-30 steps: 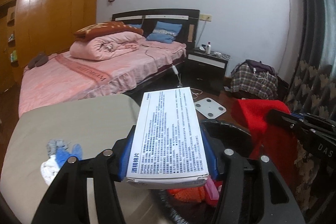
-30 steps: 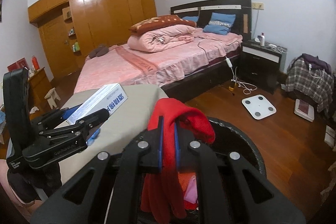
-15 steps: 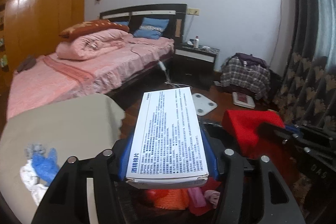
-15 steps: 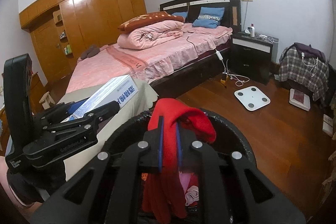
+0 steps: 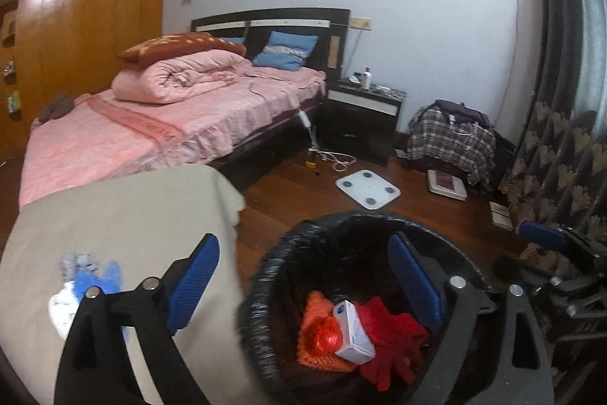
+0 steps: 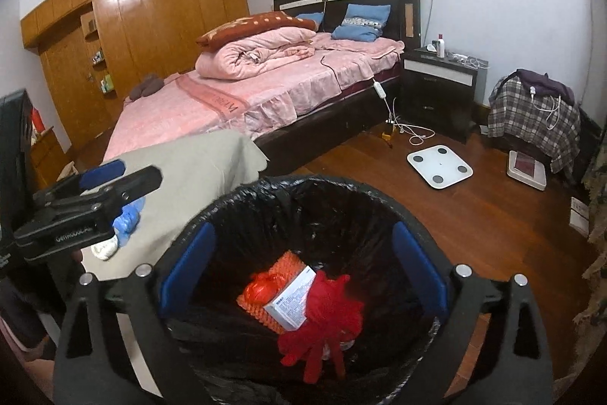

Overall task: Collect trash
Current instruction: 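Open both tools to drop the white box and red glove into the bin, then move both tools back over the blue bag and white cloth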

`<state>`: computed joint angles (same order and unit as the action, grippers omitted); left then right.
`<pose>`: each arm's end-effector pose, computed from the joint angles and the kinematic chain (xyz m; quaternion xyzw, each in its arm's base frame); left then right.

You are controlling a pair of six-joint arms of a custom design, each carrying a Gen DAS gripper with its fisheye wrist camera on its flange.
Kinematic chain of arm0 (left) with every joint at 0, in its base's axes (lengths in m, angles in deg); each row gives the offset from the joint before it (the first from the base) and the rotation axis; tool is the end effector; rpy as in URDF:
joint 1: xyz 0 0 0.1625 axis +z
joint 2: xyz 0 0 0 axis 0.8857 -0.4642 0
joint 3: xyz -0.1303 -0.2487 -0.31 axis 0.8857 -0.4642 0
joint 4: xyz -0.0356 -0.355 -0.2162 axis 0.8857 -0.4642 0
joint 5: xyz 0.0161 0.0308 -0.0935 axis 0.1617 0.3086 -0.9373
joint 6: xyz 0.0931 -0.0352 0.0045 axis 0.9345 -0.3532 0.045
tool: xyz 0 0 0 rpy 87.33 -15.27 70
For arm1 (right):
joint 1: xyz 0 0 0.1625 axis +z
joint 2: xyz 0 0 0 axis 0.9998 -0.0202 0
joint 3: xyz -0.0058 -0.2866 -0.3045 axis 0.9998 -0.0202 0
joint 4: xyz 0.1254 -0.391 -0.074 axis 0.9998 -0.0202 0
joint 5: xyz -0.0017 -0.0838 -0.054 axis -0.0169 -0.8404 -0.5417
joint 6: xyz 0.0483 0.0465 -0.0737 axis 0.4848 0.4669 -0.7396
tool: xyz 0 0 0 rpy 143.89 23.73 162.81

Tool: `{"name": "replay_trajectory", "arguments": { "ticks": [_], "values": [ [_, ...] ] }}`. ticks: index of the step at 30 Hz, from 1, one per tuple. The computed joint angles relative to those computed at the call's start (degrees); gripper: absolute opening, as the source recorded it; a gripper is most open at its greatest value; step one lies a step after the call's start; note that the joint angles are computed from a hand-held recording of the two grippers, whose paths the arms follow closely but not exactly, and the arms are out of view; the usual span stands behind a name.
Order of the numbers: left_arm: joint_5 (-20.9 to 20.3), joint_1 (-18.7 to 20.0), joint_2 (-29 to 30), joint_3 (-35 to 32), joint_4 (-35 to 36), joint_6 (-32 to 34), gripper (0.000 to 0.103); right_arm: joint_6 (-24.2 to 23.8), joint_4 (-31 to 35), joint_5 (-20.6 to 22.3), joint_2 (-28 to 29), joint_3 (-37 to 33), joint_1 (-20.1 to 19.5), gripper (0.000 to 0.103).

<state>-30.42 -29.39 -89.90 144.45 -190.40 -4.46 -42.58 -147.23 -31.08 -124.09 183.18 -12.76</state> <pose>-0.2561 -0.4186 0.0354 0.2652 0.8406 -0.4006 0.2503 0.0367 -0.3863 0.2248 0.2109 -0.8600 0.3984 0.2393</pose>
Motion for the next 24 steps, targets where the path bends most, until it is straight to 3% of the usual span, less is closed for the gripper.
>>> {"name": "replay_trajectory", "arguments": {
  "ticks": [7, 15, 18, 24],
  "values": [
    [7.00, -0.90, -6.16, 6.53, -0.05, -3.11, 0.093, 2.35, -2.02, -0.51, 2.36, -0.07, 4.84, 0.096],
    [16.62, -1.67, -14.50, 15.62, 3.00, -8.29, 0.093, 5.14, -3.17, -2.03, 8.78, -2.33, 10.97, 0.097],
    [20.24, -1.68, -18.92, 19.63, 7.53, -12.77, 0.093, 5.70, -3.90, -3.03, 11.96, -3.45, 13.30, 0.097],
    [23.22, 0.32, -27.01, 24.67, 17.34, -20.68, 0.093, 6.73, -5.28, -4.02, 19.97, -6.28, 17.40, 0.097]
  ]
}}
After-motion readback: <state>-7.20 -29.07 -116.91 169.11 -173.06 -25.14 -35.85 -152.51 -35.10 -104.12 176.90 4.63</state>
